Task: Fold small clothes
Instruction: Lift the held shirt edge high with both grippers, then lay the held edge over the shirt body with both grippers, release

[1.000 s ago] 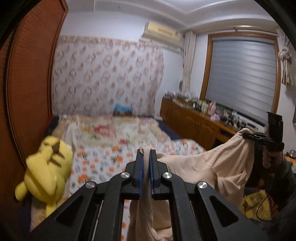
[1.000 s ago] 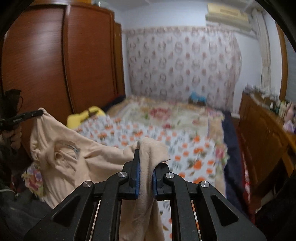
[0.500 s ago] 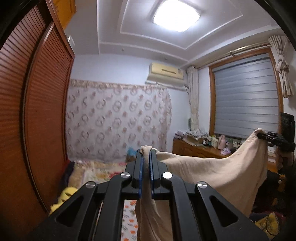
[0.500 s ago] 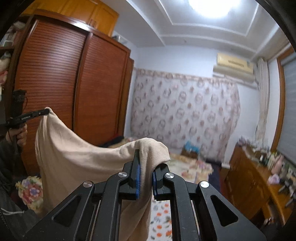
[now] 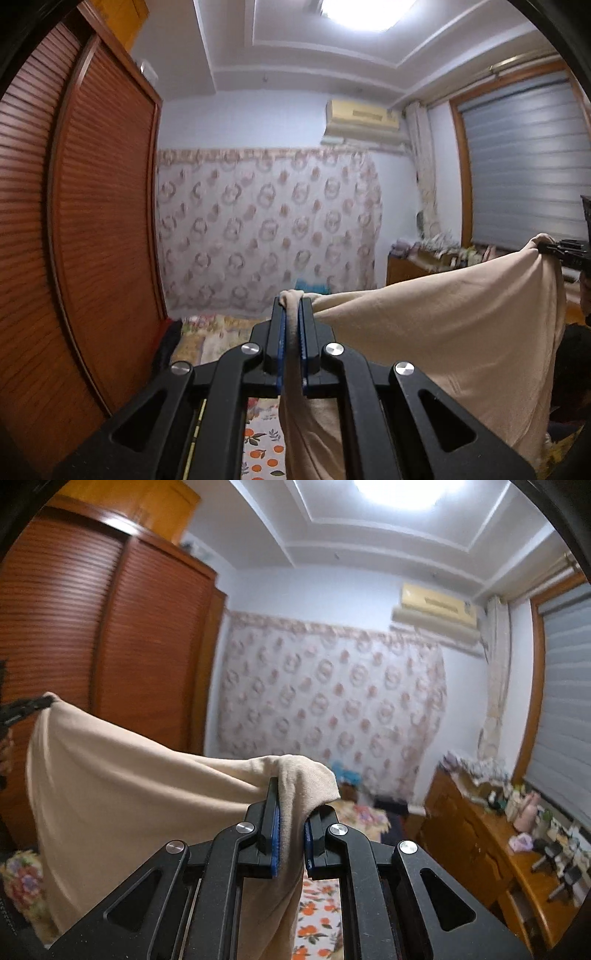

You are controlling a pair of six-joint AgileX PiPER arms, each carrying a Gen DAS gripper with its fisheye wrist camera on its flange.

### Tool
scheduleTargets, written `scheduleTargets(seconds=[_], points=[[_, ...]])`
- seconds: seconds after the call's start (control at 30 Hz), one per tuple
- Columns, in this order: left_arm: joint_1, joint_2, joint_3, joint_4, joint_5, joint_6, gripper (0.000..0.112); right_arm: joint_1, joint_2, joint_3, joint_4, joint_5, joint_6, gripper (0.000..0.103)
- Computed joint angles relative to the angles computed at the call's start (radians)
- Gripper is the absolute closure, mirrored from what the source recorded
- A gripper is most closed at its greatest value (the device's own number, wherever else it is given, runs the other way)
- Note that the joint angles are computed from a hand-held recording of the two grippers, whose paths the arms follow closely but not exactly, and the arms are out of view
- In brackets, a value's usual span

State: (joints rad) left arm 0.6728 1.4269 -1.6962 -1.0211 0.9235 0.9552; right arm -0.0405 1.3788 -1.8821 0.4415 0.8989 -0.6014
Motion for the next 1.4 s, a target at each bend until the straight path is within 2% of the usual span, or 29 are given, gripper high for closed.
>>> scheduleTargets(seconds=[0.13, 0.23, 0.3, 0.43, 0.63, 0.8, 1.03, 1.17, 1.23, 1.33, 1.37, 1.4], points=[[-0.195, 0.109, 0.054, 0.181, -0.199, -0.062, 0.109, 0.064, 0.134, 0.04, -0.108, -0.13, 0.038, 0.096], [-0.257, 0.199, 0.071, 0.238, -0.264, -0.093, 0.109, 0.071, 0.239, 0.109, -0.101, -0.217, 0.023, 0.096], [-0.291, 0.263, 0.078, 0.27, -0.299, -0.113, 0.109, 0.062, 0.308, 0.125, -0.088, -0.247, 0.008, 0.096], [-0.338, 0.349, 0.08, 0.33, -0.337, -0.163, 0.109, 0.064, 0.48, 0.063, -0.133, -0.258, 0.035, 0.096], [-0.399, 0.464, 0.04, 0.443, -0.377, -0.255, 0.109, 0.065, 0.693, -0.092, -0.176, -0.225, 0.067, 0.096], [-0.41, 0.555, -0.027, 0.493, -0.357, -0.297, 0.109, 0.07, 0.817, -0.18, -0.199, -0.201, 0.097, 0.096], [-0.425, 0.649, -0.112, 0.545, -0.324, -0.32, 0.108, 0.08, 1.006, -0.419, -0.287, -0.067, 0.187, 0.095], [-0.418, 0.707, -0.206, 0.552, -0.253, -0.326, 0.108, 0.074, 1.098, -0.577, -0.286, 0.028, 0.202, 0.094], [-0.408, 0.726, -0.245, 0.53, -0.203, -0.314, 0.107, 0.076, 1.106, -0.582, -0.29, 0.033, 0.212, 0.094], [-0.397, 0.718, -0.242, 0.508, -0.178, -0.281, 0.099, 0.071, 1.102, -0.572, -0.282, 0.03, 0.219, 0.088], [-0.396, 0.708, -0.232, 0.508, -0.169, -0.277, 0.089, 0.068, 1.089, -0.551, -0.271, 0.023, 0.216, 0.087], [-0.391, 0.7, -0.225, 0.504, -0.153, -0.269, 0.083, 0.064, 1.076, -0.528, -0.259, 0.014, 0.211, 0.085]])
